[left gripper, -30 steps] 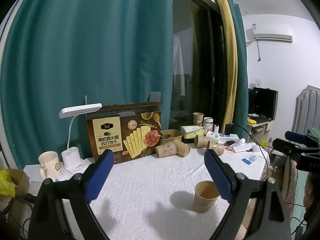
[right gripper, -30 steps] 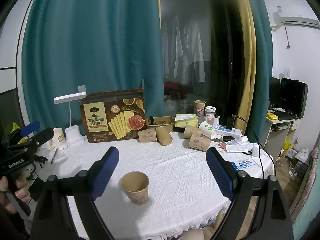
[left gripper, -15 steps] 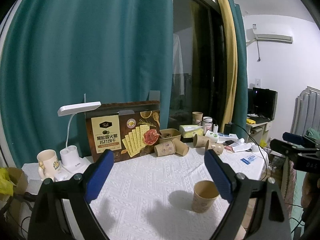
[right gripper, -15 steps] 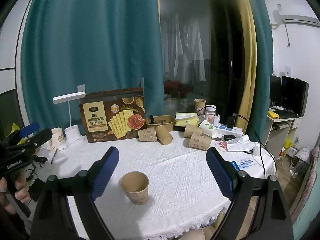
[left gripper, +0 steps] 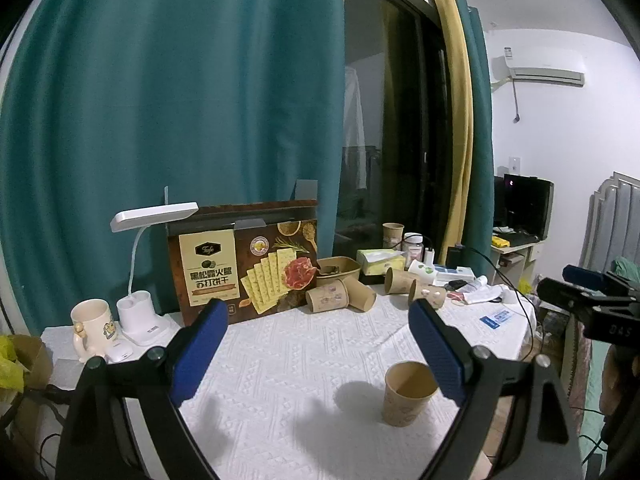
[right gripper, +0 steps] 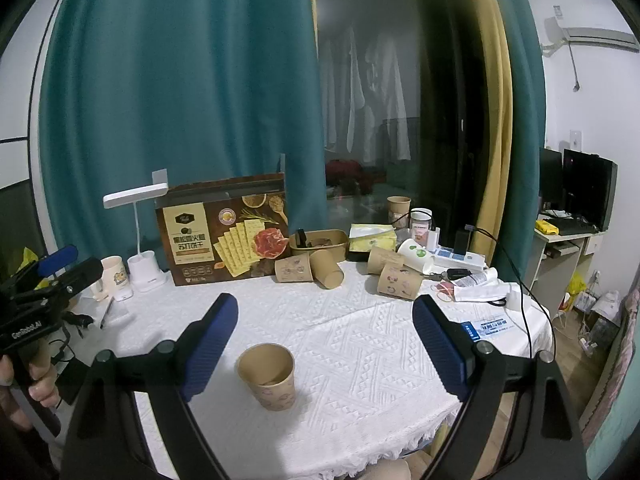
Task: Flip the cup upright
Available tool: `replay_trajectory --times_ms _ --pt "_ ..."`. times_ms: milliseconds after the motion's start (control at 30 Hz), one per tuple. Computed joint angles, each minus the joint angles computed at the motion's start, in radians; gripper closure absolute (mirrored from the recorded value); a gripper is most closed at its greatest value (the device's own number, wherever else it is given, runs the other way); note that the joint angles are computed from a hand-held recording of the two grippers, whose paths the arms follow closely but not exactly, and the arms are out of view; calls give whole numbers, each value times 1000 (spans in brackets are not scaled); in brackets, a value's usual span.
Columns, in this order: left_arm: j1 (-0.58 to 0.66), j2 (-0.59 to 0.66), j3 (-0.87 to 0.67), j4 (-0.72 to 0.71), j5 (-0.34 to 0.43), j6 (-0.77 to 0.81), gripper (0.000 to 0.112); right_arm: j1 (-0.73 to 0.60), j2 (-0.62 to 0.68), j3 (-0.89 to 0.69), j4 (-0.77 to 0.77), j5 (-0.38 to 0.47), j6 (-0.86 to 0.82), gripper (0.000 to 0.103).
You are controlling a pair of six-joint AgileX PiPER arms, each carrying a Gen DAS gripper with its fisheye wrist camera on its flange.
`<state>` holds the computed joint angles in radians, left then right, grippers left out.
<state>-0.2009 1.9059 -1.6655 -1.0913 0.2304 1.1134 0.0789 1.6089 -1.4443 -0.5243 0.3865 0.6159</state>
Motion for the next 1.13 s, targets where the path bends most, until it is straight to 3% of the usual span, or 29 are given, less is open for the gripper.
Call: replay_trajectory --times_ms 1133 --pt "-22 10 -18 107 -10 -117 20 -14 15 0 35 -23 -30 16"
